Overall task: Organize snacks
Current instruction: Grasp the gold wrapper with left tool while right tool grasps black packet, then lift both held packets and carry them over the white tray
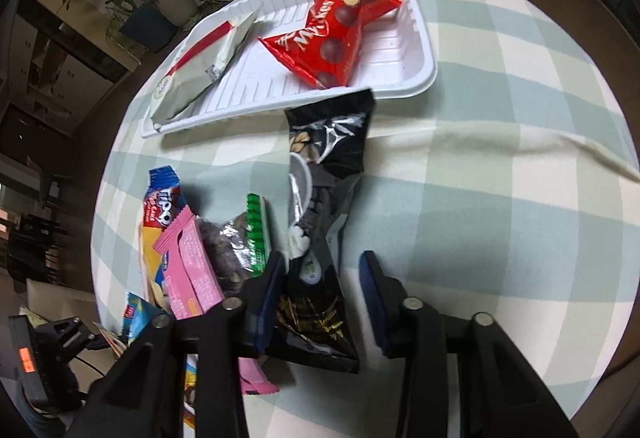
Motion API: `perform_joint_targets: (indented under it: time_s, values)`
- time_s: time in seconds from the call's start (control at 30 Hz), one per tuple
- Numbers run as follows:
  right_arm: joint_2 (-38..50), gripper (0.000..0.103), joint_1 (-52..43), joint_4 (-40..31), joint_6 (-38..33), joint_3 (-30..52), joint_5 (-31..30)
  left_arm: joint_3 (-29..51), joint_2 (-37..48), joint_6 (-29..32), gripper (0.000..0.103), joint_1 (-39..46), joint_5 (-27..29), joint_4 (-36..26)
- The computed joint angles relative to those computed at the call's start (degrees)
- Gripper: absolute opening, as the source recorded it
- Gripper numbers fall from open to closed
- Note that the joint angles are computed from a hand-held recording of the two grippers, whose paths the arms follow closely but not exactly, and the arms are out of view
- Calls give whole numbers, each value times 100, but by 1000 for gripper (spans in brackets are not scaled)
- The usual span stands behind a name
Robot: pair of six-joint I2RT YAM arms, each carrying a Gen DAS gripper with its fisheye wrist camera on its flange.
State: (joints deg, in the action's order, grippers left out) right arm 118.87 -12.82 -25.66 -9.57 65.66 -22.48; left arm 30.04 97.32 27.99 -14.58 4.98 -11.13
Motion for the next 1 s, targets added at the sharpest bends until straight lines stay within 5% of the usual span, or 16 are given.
perform_joint_targets:
  time_s: [0.13, 1.0]
  values:
    - [-7, 25, 19, 38, -46, -20, 51, -77, -92, -203, 31, -153, -120, 49]
    - [-698, 11, -399, 196, -147, -231, -344, -432, -962, -237, 29, 535, 175, -84]
